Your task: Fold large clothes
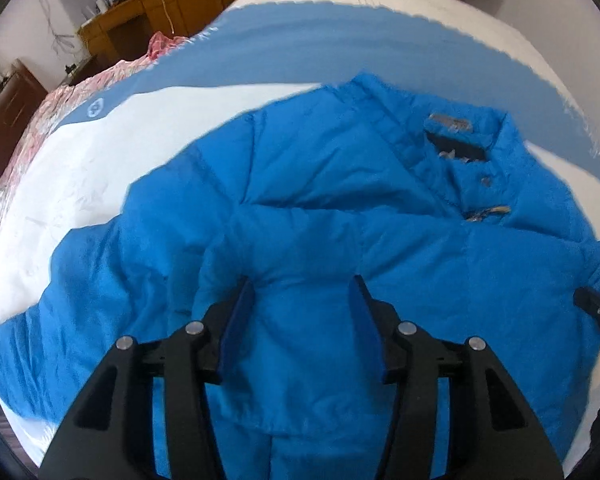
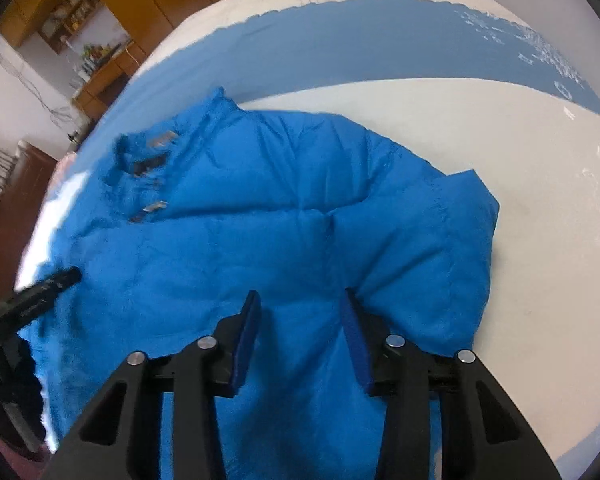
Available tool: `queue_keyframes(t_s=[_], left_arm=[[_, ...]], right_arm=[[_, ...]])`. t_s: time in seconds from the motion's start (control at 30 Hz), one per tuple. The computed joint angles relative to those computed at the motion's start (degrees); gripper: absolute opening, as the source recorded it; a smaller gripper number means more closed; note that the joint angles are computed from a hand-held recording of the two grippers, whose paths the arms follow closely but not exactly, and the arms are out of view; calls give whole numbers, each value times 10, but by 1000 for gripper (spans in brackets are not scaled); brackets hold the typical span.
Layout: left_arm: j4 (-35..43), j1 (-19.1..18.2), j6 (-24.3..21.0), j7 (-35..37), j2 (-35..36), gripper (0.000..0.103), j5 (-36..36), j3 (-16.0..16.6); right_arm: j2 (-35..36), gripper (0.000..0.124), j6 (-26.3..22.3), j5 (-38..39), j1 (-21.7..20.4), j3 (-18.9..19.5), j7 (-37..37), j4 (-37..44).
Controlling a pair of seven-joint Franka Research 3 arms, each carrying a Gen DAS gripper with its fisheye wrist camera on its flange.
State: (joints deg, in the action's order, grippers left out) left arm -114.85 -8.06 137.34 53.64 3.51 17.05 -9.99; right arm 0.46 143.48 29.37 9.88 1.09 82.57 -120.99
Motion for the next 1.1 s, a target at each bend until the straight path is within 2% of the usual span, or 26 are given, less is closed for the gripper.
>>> queue_keyframes(t_s=[0.1, 0.2, 0.33, 0.4, 0.47, 0.57, 0.67, 0.7, 0.8, 0.9, 1.0, 1.1], left_arm=[[-37, -6, 27, 4, -42, 51, 0, -6], [-52, -15, 25, 23, -50, 52, -19, -12], [-50, -17, 1, 30, -21, 52, -26, -12], [-67, -17, 25, 36, -18, 52, -35, -11], [-69, -16, 29, 41, -18, 52, -47, -10], [-72, -11, 35, 58, -19, 52, -84, -8], [-70, -10, 34, 67, -19, 52, -94, -8], [-73, -8, 35, 73, -23, 52, -106, -7], [-113, -2, 38, 92, -77, 51, -153, 0], [-188, 13, 47, 66, -174, 62, -114, 10], [-252, 38, 16, 42, -257, 65, -83, 29], [-312, 76, -34, 15, -340, 66, -78, 59]], right_arm=[[-39, 42, 2, -2, 7, 6, -6, -27], [-60, 42, 0, 6, 17, 8, -13, -51], [-37, 42, -10, -38, 23, 15, 37, -51], [-27, 41, 8, -50, 27, 17, 38, -58], [-26, 41, 27, -58, 31, 19, 42, -67], [-23, 41, 29, -84, 34, 20, 61, -66], [-19, 42, 4, -72, 32, 14, 53, -51], [-21, 42, -18, -55, 29, 10, 49, -44], [-66, 43, -22, 6, 24, 2, 13, -64], [-106, 48, -24, -24, 16, 3, 31, -83], [-138, 50, -36, -40, 11, -1, 33, -97], [-150, 53, -42, -44, 10, -2, 32, -104]])
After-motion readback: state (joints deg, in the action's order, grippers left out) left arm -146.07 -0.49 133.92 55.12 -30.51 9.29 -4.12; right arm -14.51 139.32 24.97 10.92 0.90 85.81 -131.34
